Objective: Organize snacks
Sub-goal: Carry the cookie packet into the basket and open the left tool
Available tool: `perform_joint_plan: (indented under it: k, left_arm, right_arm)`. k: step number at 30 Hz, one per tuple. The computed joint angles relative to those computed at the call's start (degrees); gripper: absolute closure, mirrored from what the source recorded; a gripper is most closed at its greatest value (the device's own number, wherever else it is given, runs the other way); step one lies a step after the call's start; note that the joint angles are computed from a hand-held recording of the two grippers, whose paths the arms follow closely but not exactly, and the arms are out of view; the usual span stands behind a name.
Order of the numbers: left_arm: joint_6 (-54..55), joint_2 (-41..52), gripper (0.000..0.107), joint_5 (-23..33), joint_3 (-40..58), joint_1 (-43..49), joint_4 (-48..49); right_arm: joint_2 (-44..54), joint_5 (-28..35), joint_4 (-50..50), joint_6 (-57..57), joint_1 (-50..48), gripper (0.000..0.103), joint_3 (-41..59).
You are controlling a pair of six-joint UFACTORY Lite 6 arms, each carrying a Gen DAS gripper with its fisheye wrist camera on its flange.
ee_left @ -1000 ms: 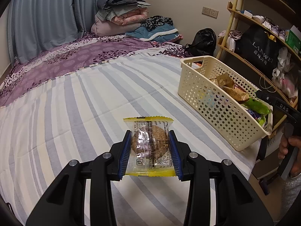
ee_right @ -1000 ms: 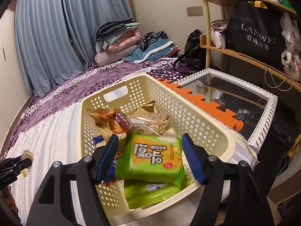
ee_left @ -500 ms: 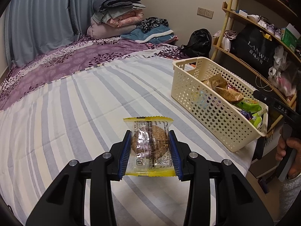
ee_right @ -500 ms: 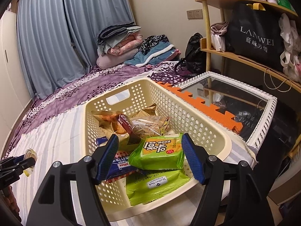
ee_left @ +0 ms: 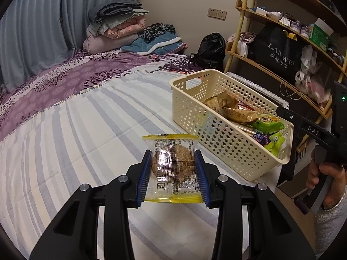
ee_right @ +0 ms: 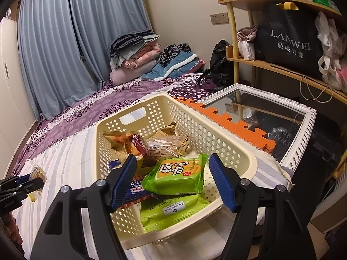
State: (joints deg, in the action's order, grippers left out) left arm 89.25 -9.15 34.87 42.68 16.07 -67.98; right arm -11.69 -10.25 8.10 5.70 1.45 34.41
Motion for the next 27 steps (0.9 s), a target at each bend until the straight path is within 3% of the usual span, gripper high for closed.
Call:
perform_joint_plan:
  k: [19, 27]
  left_arm:
    - [-11.46, 1.76, 0.067, -6.44, 5.83, -22.69, 4.01]
    - [-14.93, 6.07, 0.067, -9.21, 9.16, -30.61, 5.09]
  right_arm:
    - [-2.90, -3.82, -29.20, 27.90, -9.04, 0.034, -4.35]
    - [-2.37, -5.51, -33.63, 31.38, -12.08, 0.033, -5.26]
